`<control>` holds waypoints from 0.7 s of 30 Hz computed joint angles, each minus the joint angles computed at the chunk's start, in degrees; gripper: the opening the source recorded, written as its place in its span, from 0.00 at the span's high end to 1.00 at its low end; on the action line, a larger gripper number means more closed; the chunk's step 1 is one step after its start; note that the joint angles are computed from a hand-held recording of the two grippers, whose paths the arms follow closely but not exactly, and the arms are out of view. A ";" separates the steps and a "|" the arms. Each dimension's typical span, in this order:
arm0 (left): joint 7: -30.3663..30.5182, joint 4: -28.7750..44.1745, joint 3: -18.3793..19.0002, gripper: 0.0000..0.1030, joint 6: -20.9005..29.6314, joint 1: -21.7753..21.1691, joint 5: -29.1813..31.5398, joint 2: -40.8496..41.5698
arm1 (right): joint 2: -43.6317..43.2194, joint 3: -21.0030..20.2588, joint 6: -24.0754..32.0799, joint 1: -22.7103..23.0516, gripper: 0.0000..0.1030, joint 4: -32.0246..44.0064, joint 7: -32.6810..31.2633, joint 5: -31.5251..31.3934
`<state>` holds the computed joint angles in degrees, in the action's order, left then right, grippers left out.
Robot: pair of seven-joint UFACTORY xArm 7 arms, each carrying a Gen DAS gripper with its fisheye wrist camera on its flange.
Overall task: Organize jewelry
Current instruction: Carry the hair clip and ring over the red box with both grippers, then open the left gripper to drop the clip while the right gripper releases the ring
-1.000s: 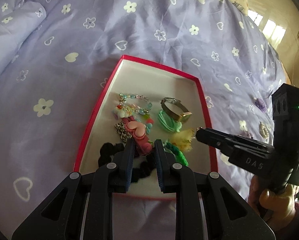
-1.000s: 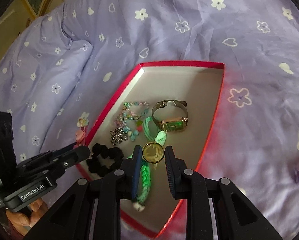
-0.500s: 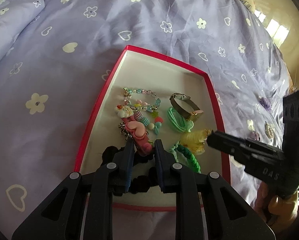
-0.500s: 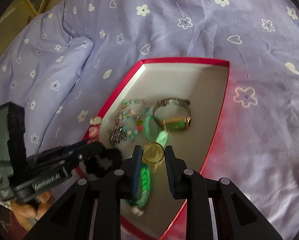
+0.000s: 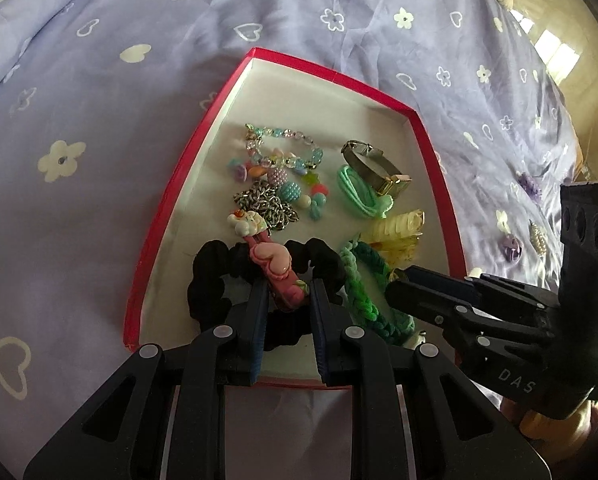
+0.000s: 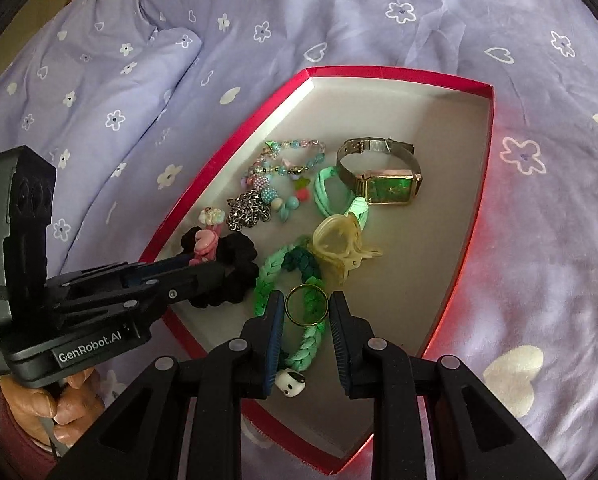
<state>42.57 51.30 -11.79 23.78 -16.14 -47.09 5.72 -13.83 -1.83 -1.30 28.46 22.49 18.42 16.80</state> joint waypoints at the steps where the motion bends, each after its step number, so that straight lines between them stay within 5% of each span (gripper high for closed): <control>1: -0.04 -0.06 -0.02 0.82 -0.14 -0.04 0.10 0.05 | 0.04 -0.42 -0.03 0.37 0.77 0.02 -0.23 0.15; 21: -4.37 -0.53 -0.26 0.78 -1.84 -0.72 5.51 -0.11 | 0.05 -2.01 -0.26 2.31 0.75 0.30 -1.54 2.27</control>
<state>38.21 50.77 -12.05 21.94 -16.86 -41.59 5.61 -13.78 -3.85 -1.55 30.77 22.79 16.87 19.07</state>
